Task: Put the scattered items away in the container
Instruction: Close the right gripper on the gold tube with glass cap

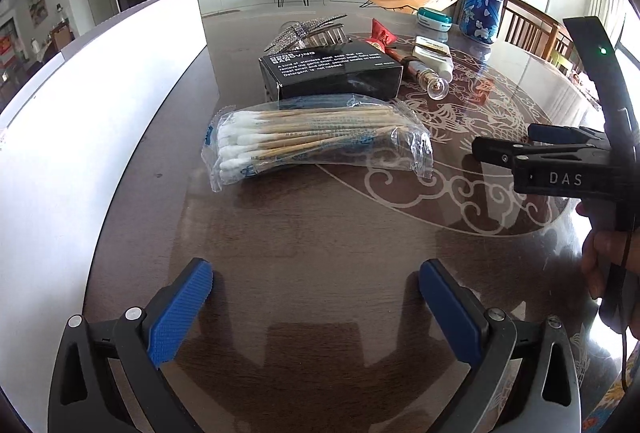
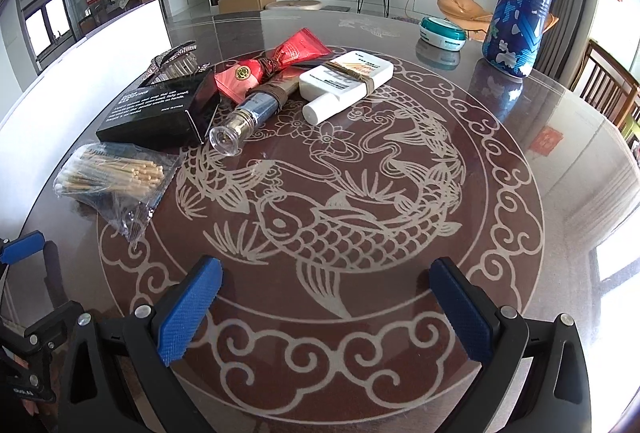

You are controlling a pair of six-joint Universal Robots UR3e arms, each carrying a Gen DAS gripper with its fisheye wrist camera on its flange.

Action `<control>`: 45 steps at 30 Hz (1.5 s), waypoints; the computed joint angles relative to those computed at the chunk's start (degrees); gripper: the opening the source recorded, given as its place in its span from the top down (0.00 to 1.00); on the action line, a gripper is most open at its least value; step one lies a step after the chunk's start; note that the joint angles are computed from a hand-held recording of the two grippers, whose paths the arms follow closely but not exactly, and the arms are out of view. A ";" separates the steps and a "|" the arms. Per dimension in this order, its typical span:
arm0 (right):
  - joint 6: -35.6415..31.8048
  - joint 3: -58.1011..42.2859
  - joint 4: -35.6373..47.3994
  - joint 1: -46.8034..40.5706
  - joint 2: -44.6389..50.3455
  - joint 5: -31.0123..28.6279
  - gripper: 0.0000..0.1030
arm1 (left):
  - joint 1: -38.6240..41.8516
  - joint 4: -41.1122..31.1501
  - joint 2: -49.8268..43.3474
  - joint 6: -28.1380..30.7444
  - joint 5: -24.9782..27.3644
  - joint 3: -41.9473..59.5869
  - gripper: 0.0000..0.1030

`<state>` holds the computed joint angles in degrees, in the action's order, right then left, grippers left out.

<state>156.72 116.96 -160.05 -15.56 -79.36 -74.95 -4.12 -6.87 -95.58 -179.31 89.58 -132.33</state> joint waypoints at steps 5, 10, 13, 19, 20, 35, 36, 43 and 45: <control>6.59 -11.74 1.29 6.87 9.01 -4.21 0.00 | -0.27 0.46 -0.30 -0.55 0.39 0.04 0.00; 5.85 -13.93 2.06 11.17 10.58 -3.52 0.00 | -0.27 0.47 -0.29 -0.55 0.40 0.02 0.00; -3.02 -11.66 3.93 10.59 8.56 1.96 0.00 | -0.27 0.47 -0.29 -0.55 0.40 0.02 0.00; -0.82 -11.77 3.68 4.27 8.83 2.89 0.00 | -0.43 0.55 -0.48 -0.71 0.59 0.15 0.00; -1.32 -11.94 4.32 3.51 8.77 4.30 0.00 | -0.45 0.55 -0.52 -0.73 0.60 0.20 0.00; -0.29 -30.02 8.34 10.63 20.33 1.46 0.23 | -0.42 0.58 -0.64 -0.78 0.60 0.31 0.00; -0.33 -28.97 7.02 10.38 19.75 1.93 0.46 | -0.42 0.58 -0.64 -0.78 0.60 0.31 0.00; -0.92 -21.40 6.07 5.37 14.23 6.58 0.77 | -0.42 0.61 -0.64 -0.78 0.60 0.28 0.00; -4.48 -15.70 5.10 2.95 10.27 7.57 0.77 | -0.43 0.65 -0.66 -0.79 0.61 0.27 0.00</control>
<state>152.24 101.26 -154.95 -12.61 -69.08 -67.38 -4.56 -6.23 -96.24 -180.10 90.20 -132.06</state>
